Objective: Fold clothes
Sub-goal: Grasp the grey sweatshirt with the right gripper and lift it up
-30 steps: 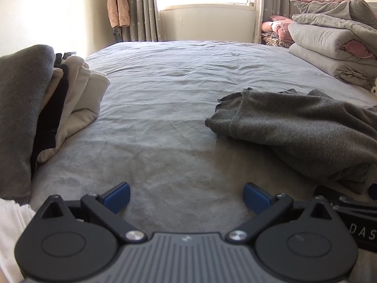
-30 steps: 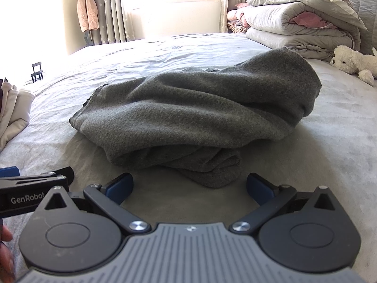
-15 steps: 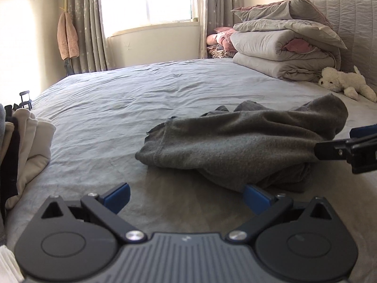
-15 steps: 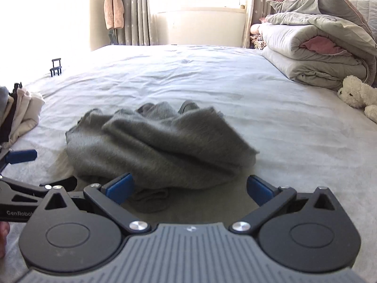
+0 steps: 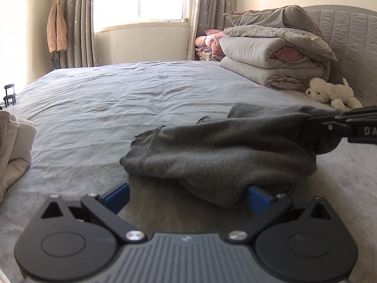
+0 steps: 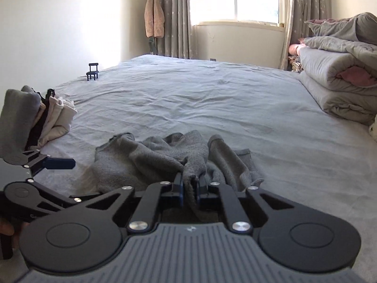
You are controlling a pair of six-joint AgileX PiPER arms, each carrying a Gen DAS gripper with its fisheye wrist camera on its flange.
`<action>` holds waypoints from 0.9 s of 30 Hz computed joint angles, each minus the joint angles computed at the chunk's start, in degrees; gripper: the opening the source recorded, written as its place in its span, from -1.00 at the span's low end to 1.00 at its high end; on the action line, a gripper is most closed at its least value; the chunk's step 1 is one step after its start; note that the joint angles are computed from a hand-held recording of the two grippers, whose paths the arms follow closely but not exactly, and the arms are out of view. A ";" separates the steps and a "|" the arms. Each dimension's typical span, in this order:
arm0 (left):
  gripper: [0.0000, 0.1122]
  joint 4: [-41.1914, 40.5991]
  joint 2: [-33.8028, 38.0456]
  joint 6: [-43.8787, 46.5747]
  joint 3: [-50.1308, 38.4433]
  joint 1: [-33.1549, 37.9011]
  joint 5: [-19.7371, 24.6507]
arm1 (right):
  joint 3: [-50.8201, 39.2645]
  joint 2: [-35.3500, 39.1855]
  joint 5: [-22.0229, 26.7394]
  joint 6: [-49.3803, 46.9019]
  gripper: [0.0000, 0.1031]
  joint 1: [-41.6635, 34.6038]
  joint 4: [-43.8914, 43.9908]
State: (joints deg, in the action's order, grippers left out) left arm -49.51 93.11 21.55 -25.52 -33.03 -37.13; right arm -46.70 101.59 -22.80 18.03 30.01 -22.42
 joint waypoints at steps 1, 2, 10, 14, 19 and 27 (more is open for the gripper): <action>0.82 0.04 -0.34 0.18 0.09 -0.11 0.14 | 1.39 -2.26 -0.76 2.22 -0.83 -0.50 -2.78; 0.82 -0.01 -0.52 0.38 0.20 -0.36 0.04 | 3.39 -4.67 -1.90 2.15 -0.83 -1.02 -3.59; 0.82 1.69 -0.94 -0.78 0.22 -1.44 1.16 | 11.63 -13.82 -6.91 -3.39 -0.83 -10.38 4.76; 0.82 1.75 -0.80 -0.27 0.13 -1.81 1.32 | 11.47 -13.03 -8.85 -13.41 -0.83 -13.18 23.84; 0.82 3.42 -0.74 -2.05 0.13 -1.16 2.20 | 14.06 -12.67 -19.30 -25.06 -0.79 -11.29 43.15; 0.82 3.64 0.51 -1.79 -0.51 -2.84 3.08 | 10.21 -6.86 -13.10 -43.97 -0.58 -4.54 52.39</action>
